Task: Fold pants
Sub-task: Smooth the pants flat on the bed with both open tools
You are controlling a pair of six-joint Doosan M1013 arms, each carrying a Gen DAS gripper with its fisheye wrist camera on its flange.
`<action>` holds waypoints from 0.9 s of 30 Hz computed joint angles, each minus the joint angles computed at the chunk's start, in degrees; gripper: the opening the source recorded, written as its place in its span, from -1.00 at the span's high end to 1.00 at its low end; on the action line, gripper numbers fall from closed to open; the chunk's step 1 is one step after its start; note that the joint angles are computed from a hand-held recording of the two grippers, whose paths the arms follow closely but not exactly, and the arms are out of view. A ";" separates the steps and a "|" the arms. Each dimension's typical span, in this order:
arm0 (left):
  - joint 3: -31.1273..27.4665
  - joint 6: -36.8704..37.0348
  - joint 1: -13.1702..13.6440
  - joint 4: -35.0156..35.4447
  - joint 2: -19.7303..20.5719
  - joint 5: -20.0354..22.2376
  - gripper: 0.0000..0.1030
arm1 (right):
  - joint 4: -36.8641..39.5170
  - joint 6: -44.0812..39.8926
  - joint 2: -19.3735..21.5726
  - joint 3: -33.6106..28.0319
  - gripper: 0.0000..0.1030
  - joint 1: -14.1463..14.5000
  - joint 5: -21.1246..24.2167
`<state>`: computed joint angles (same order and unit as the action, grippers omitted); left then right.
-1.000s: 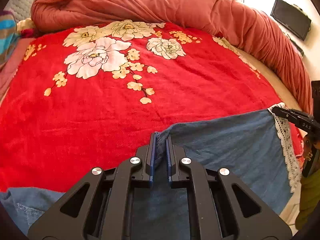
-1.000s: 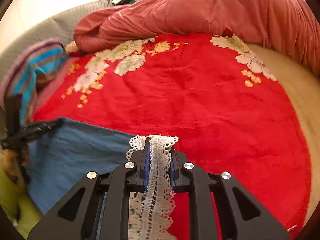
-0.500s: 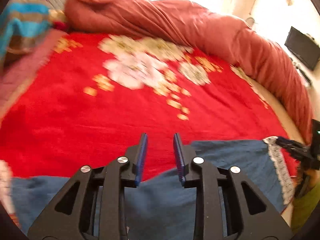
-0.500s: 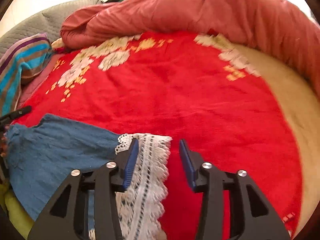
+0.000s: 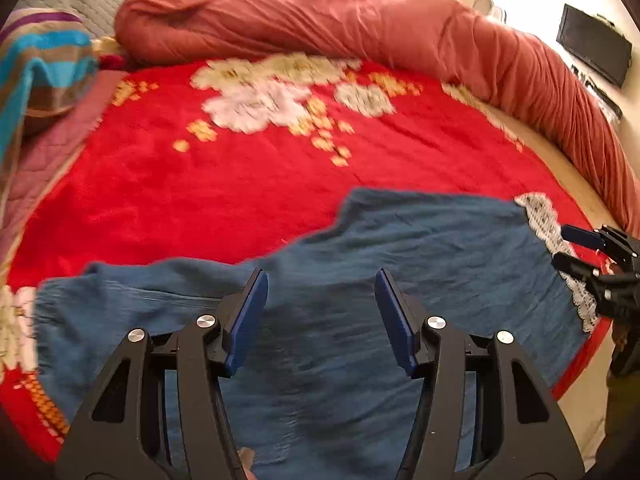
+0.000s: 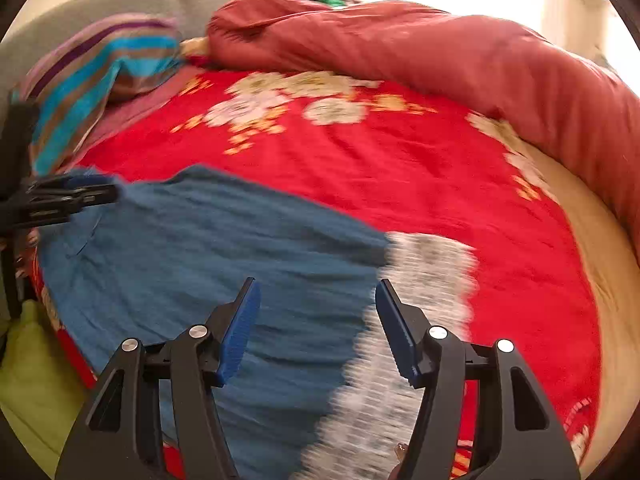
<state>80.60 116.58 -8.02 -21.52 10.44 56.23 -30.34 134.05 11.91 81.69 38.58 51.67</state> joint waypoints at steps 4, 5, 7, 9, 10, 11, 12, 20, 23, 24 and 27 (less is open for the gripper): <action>-0.78 -5.62 0.32 4.08 1.88 2.94 0.07 | 1.17 -0.57 2.48 -2.42 -0.14 -0.74 5.18; -0.92 -5.31 1.30 1.61 2.20 3.47 0.13 | 0.35 0.06 2.82 -2.74 -0.14 -0.70 7.36; -1.05 -5.08 3.06 -2.61 2.51 4.02 0.27 | -1.20 1.75 3.05 -2.53 -0.14 -0.91 11.22; -1.13 -4.43 3.91 -5.11 2.79 4.71 0.28 | 1.73 3.22 1.55 -0.32 -0.14 -2.16 8.27; -1.07 -4.38 3.90 -5.33 2.84 4.67 0.28 | 3.08 3.92 0.87 0.68 -0.14 -2.71 6.58; -0.98 -4.33 3.80 -5.21 2.83 4.56 0.28 | 3.45 4.18 0.62 1.09 -0.14 -2.90 5.86; -0.80 -4.17 3.66 -5.00 2.75 4.31 0.28 | 3.44 4.18 0.66 1.09 -0.14 -2.91 5.90; 1.06 0.49 2.98 -5.65 -1.05 0.59 -0.10 | 2.22 7.35 -3.03 3.30 -0.14 -1.86 0.48; 2.29 2.83 2.57 -6.13 -2.80 -0.23 -0.18 | -0.85 8.74 -4.44 3.59 -0.14 -0.51 1.27; 2.80 3.05 2.31 -5.84 -3.45 0.11 -0.21 | -1.40 8.90 -4.80 3.69 -0.14 -0.19 1.28; 4.23 4.15 1.91 -5.60 -4.82 1.14 -0.28 | -4.18 9.66 -5.83 4.07 -0.14 1.51 2.20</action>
<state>84.83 120.73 -6.11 -27.12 5.61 57.38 -34.52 143.71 6.08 85.76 40.09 53.87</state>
